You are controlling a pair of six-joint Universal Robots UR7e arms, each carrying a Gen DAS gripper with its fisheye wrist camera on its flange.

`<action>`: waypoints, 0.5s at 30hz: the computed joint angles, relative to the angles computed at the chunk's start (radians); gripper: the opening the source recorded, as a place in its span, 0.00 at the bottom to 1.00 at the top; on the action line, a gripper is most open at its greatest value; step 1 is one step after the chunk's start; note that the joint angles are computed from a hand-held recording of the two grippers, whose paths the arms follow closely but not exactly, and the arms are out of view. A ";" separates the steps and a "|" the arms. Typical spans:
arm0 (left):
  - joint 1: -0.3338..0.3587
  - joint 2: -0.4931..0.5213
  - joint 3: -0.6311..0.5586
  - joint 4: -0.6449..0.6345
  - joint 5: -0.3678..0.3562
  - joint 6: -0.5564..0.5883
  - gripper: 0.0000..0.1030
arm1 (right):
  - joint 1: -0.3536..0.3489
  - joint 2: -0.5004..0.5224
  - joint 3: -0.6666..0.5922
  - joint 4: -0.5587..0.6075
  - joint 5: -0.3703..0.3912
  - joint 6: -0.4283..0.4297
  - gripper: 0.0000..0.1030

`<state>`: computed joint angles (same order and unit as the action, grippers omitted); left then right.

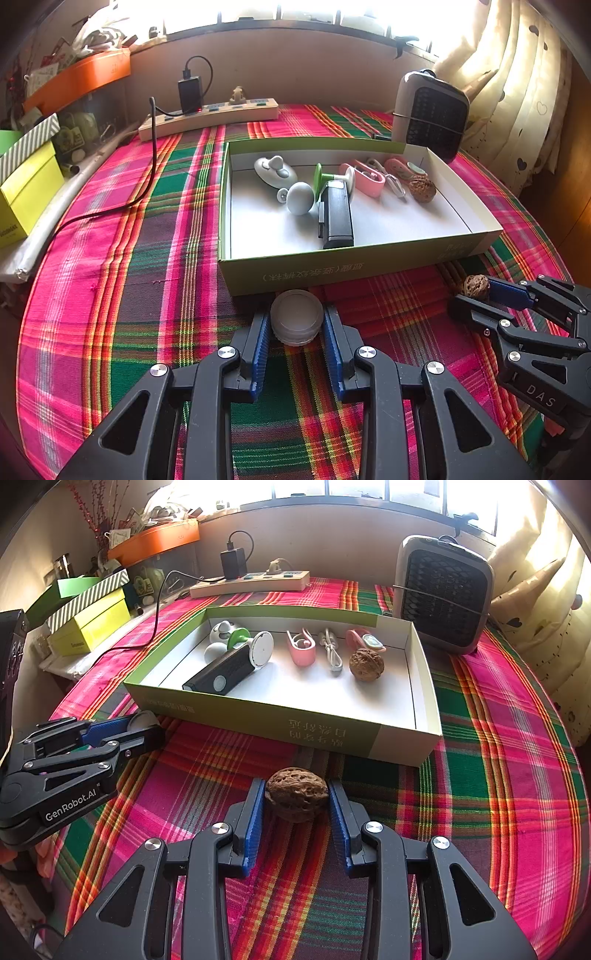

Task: Organize objects
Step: 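Grasp the walnut with the right tool while the left tool grasps the white round jar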

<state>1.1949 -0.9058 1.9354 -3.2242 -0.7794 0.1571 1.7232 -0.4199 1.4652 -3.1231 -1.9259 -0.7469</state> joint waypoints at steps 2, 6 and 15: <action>0.000 0.000 0.000 0.001 0.000 0.000 0.25 | 0.000 0.000 0.000 0.000 0.000 0.000 0.34; -0.001 -0.003 0.002 0.002 -0.001 -0.002 0.25 | 0.000 0.000 0.000 0.000 0.000 0.000 0.34; 0.000 -0.006 0.004 0.007 -0.007 -0.006 0.25 | -0.001 -0.006 0.007 0.016 0.020 -0.004 0.34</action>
